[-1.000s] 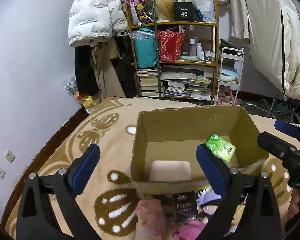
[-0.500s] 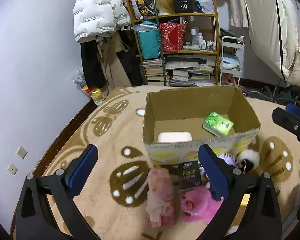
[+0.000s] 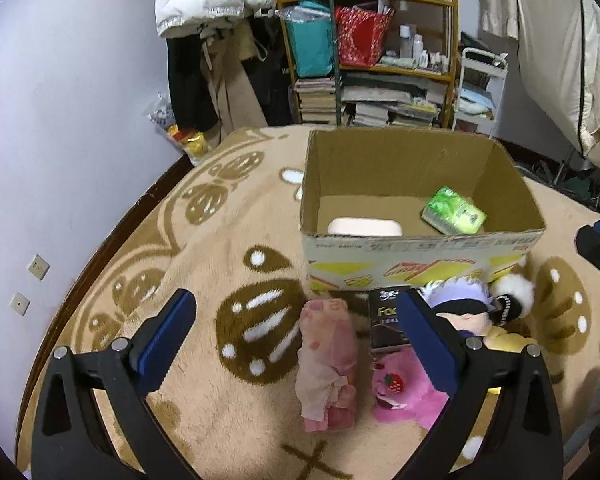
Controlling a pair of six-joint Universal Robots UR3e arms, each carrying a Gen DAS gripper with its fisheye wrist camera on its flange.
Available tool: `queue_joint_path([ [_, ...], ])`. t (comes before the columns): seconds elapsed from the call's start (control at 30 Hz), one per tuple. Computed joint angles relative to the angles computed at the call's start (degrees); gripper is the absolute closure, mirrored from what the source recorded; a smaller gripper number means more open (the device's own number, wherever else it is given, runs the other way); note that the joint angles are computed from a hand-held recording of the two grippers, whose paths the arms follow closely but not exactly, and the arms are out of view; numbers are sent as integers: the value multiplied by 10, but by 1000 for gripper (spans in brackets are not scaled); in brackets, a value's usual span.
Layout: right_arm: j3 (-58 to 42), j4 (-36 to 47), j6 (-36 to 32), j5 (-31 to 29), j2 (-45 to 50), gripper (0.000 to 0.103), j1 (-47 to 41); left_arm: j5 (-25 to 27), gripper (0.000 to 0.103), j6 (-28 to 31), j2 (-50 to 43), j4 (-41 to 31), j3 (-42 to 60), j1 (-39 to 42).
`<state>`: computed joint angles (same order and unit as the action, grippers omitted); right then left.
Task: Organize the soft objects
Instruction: 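Grasp the pink plastic-wrapped plush with the left tool while the right tool grasps the white pompom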
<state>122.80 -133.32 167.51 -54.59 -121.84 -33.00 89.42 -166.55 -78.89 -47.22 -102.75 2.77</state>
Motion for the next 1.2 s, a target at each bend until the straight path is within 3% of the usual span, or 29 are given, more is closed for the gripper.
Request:
queue_joint_path([
  [0.9, 4, -129, 45, -129, 211, 1, 97, -16, 4, -46, -169, 18, 18, 27],
  [1.2, -6, -135, 57, -155, 259, 1, 102, -18, 4, -51, -200, 2, 28, 34],
])
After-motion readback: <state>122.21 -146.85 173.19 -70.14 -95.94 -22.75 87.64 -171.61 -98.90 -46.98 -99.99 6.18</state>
